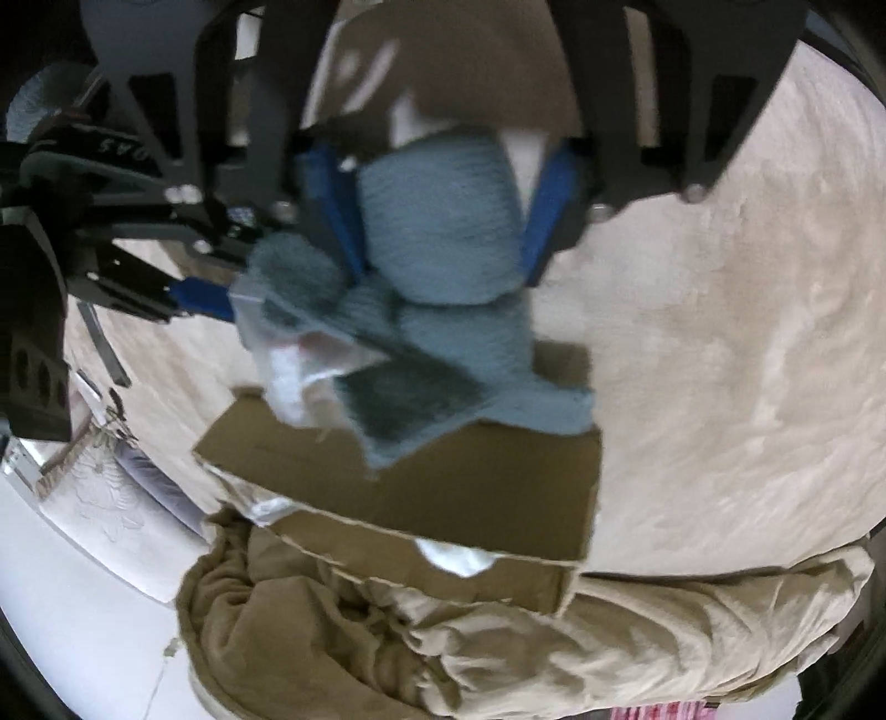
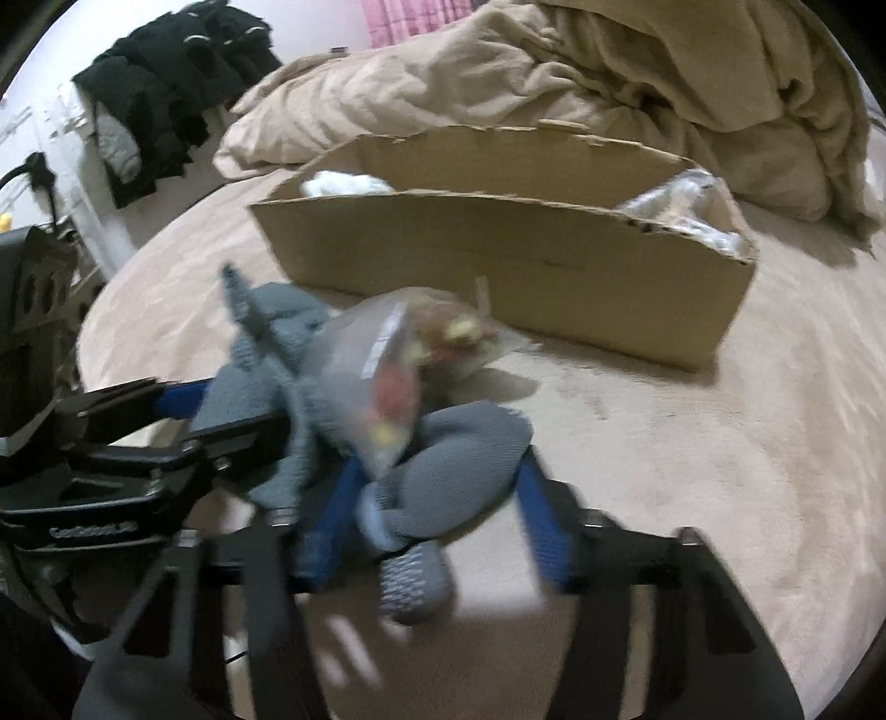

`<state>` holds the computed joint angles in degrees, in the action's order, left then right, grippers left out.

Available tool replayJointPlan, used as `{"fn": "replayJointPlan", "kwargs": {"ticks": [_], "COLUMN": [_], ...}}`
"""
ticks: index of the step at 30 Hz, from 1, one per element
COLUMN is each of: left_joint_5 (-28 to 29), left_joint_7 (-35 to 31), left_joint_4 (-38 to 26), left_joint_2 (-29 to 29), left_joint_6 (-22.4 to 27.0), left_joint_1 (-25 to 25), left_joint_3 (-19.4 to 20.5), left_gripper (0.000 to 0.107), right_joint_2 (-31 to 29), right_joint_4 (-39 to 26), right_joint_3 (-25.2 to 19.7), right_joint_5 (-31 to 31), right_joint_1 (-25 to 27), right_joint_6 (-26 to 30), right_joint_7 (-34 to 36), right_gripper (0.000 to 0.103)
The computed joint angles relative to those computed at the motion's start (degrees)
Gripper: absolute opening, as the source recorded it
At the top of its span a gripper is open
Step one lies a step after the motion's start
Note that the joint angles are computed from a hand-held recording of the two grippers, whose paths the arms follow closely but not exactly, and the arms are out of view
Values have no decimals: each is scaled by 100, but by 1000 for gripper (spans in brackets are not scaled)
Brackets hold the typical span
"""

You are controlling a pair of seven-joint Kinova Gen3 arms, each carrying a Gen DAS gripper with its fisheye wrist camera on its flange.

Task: Organize objects
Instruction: 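Grasp a grey glove with the left tool while the right grasps a grey dotted sock, then carry the grey glove and sock into the box and open both tools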

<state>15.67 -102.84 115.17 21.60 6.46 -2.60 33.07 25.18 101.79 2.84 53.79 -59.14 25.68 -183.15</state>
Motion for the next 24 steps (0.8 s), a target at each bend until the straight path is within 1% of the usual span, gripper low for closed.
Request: {"fn": "replayJointPlan", "kwargs": {"ticks": [2, 3, 4, 6, 9, 10, 14, 22, 24], "left_joint_5": [-58, -32, 7, 8, -1, -7, 24, 297, 439], "left_joint_7": [73, 57, 34, 50, 62, 80, 100, -87, -227], "left_joint_4": [68, 109, 164, 234, 336, 333, 437, 518, 525], "left_joint_2": [-83, -109, -124, -170, -275, -296, -490, -822, -898], "left_joint_6": [-71, -86, -119, -166, -188, -189, -219, -170, -133], "left_joint_1": [113, 31, -150, -308, -578, -591, -899, -1741, -2045], "left_joint_3": [-112, -38, 142, 307, 574, 596, 889, 1669, 1958], "left_gripper": [47, 46, 45, 44, 43, 43, 43, 43, 43], "right_joint_2": [-25, -51, -76, -159, -293, -304, -461, -856, -965], "right_joint_4": [11, 41, 88, 199, 312, 269, 356, 516, 528], "right_joint_3": [18, -34, -18, 43, 37, -37, -196, -626, -749], "right_joint_5": [-10, 35, 65, 165, 280, 262, 475, 1002, 1106], "right_joint_1": [-57, -3, -6, -57, -105, -65, -89, -56, -13], "right_joint_6": [27, -20, -101, -175, -120, -39, 215, 987, 1182], "right_joint_7": [73, 21, -47, -208, -419, -406, -687, -1312, -1383], "right_gripper": [43, 40, 39, 35, 31, 31, 30, 30, 30]}}
